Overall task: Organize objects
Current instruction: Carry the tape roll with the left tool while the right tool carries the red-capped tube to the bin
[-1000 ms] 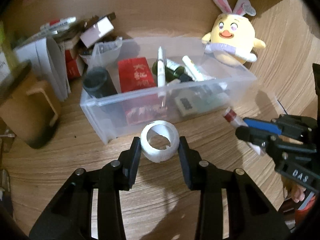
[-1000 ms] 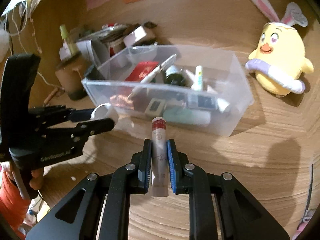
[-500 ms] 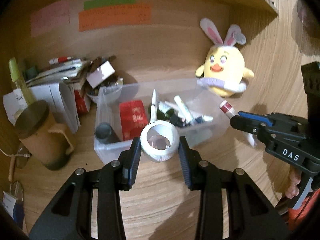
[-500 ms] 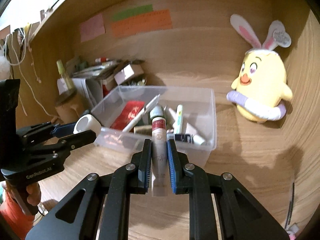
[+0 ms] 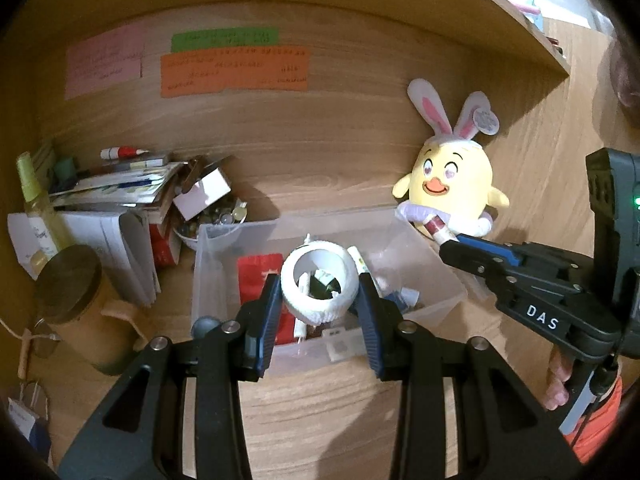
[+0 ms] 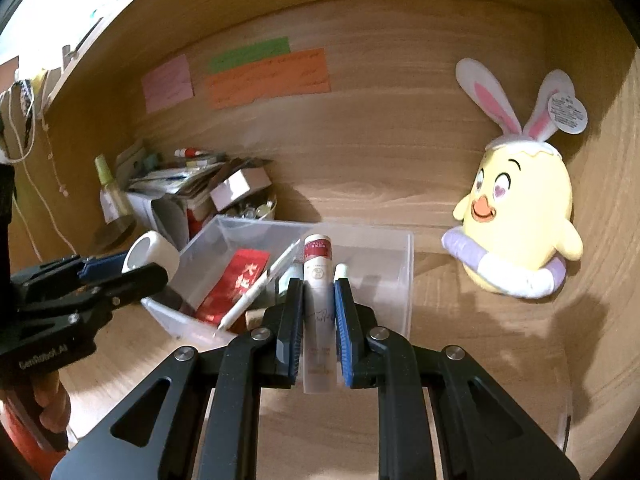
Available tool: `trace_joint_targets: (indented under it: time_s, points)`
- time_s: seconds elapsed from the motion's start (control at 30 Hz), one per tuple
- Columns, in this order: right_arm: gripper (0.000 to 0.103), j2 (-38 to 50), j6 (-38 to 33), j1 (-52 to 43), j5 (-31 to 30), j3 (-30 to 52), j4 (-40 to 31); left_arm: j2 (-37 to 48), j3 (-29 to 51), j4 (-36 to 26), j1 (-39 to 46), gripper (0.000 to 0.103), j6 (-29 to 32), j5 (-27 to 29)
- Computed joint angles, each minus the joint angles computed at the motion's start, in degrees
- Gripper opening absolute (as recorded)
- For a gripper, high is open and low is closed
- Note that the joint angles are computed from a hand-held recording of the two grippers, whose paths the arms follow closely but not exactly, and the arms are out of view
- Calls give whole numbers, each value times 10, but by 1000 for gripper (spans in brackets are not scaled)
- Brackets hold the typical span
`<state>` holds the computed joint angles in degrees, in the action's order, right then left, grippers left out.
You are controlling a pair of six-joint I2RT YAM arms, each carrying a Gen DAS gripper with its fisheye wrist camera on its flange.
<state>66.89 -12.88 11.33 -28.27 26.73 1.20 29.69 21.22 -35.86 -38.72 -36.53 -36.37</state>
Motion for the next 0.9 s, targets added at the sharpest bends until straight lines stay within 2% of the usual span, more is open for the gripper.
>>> trace_joint_targets:
  time_s: [0.2,0.37,0.6,0.9]
  points:
    - [14,69,1,17,21,42,15,65,-5,92,97,37,59,92]
    - [14,126,-9,36,51,66,30,150,-14,171,151,37,78,155]
    - [14,202,-25,55,80,91,48,257,-13,247,174,37,86,201]
    - [14,254,-40,79,117,103,66,312,-12,283,195,37,96,233]
